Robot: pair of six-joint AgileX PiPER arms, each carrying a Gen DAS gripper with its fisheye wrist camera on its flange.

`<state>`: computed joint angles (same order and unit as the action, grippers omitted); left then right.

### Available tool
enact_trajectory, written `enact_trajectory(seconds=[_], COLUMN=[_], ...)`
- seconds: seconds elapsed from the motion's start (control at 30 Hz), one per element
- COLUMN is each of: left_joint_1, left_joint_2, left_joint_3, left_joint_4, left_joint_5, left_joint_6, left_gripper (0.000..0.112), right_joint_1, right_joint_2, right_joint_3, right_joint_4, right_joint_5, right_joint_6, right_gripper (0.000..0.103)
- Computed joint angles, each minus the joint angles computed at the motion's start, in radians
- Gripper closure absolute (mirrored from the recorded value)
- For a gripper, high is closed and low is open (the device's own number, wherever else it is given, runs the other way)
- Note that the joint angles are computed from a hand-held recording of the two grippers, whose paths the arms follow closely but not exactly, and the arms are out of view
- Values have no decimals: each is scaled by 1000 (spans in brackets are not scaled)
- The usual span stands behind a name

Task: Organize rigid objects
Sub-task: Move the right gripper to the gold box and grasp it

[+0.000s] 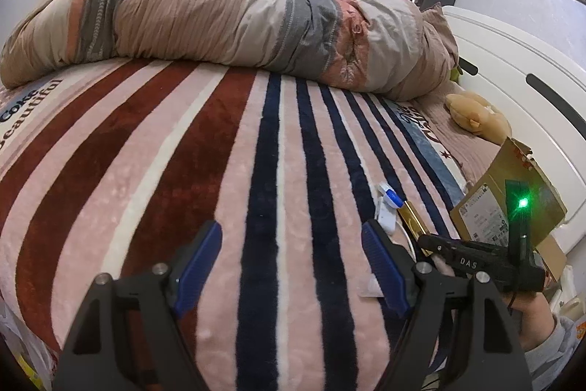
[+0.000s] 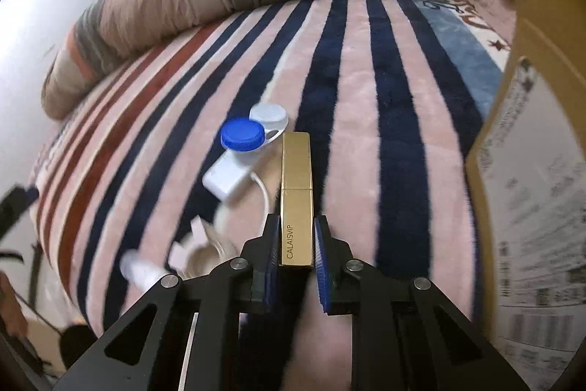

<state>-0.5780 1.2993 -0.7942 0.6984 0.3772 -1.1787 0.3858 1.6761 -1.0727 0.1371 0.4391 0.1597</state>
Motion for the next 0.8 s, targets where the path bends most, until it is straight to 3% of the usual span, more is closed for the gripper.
enact_trajectory(seconds=[0.1,0.27,0.37,0.5,0.7,0.8], left_joint_1=[-17,-18,-19,-27,-61,-67], left_joint_2=[8,17,17,30,45,44], left_joint_3=[-13,-24,-27,-40,-75,-101], left_joint_4=[5,-17,-28,-54,-129,-253], left_joint_5=[10,12,9,-3,-9,-19], left_joint_6=[-4,22,37,60,127,251], left_gripper=[36,36,36,36,36,36], right_joint_1=[31,45,66,62,83,103], right_joint_2=[2,98,71,-44,-35,-72], right_joint_3=[-9,-88,-61,58,57,80], right_joint_4=[-143,-237,-307,-148,-232,-239], right_joint_5=[0,-17,-14,-7,8,-22], right_joint_6=[105,171,200,39,67,59], right_gripper=[89,89,90,90,90,90])
